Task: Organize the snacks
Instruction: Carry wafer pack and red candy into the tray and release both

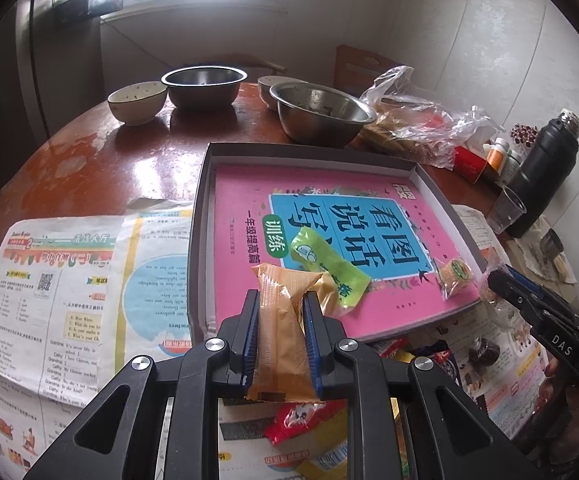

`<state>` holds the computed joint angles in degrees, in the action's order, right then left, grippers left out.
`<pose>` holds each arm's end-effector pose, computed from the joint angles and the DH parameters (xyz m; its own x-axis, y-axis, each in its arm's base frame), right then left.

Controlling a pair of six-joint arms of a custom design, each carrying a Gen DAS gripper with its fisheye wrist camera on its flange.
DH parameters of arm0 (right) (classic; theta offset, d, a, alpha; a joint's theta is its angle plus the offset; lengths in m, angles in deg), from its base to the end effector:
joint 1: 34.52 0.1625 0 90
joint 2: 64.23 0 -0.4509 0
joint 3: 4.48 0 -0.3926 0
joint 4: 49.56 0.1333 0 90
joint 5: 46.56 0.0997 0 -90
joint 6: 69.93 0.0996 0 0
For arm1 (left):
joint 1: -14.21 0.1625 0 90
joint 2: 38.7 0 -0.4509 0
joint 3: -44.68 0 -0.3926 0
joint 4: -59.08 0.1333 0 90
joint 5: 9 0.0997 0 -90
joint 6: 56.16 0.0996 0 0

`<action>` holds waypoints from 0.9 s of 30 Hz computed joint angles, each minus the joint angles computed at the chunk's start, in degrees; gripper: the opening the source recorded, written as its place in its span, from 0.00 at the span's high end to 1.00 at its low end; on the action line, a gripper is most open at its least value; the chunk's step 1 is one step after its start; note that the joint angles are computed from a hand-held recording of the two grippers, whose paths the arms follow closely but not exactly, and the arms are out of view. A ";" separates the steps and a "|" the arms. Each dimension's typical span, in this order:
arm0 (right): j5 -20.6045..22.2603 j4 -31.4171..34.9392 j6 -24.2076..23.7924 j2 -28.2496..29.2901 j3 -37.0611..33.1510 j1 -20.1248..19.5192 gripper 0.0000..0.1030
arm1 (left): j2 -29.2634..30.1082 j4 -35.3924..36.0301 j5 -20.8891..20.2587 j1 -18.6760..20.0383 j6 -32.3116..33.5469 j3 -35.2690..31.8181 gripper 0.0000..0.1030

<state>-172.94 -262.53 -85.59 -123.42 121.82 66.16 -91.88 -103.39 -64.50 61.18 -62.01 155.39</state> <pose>0.1667 -0.4835 0.2256 -0.8213 0.1720 0.5439 -0.3383 0.6210 -0.7071 -0.2697 -0.5669 0.1386 -0.7656 0.3813 -0.5181 0.5843 0.7490 -0.3122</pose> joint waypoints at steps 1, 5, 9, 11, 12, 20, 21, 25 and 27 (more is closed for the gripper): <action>-0.01 0.21 0.10 -0.06 -0.25 -0.14 0.67 | 0.21 0.10 0.04 0.07 0.09 -0.39 0.80; -0.84 0.46 -0.16 -0.04 -1.32 -0.48 0.67 | 1.05 0.48 0.30 0.38 0.38 -1.92 0.80; -0.83 1.02 0.14 -0.15 -2.20 -0.99 0.67 | 2.03 0.95 0.64 0.81 0.62 -3.42 0.80; -0.46 0.86 0.18 -0.23 -2.51 -1.19 0.67 | 2.48 1.40 0.74 1.02 0.76 -4.10 0.79; -0.89 0.79 -0.07 -0.09 -2.78 -1.12 0.67 | 2.75 1.66 0.70 1.18 0.83 -4.49 0.80; -1.17 0.68 -0.14 0.13 -3.99 -1.62 0.67 | 4.49 2.73 0.46 1.92 1.00 -6.40 0.80; -1.21 0.74 -0.11 0.15 -4.17 -1.69 0.67 | 4.64 2.78 0.45 1.98 1.07 -6.56 0.79; -1.16 1.05 -0.46 0.54 -5.16 -1.96 0.67 | 5.18 2.92 0.29 2.31 1.20 -7.13 0.80; -1.29 1.72 -0.16 0.93 -5.81 -2.25 0.67 | 5.28 2.75 0.30 2.43 1.26 -7.19 0.80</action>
<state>-174.22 -260.81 -85.75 -122.49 116.02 63.91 -86.60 -100.65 -64.20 63.61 -60.75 148.19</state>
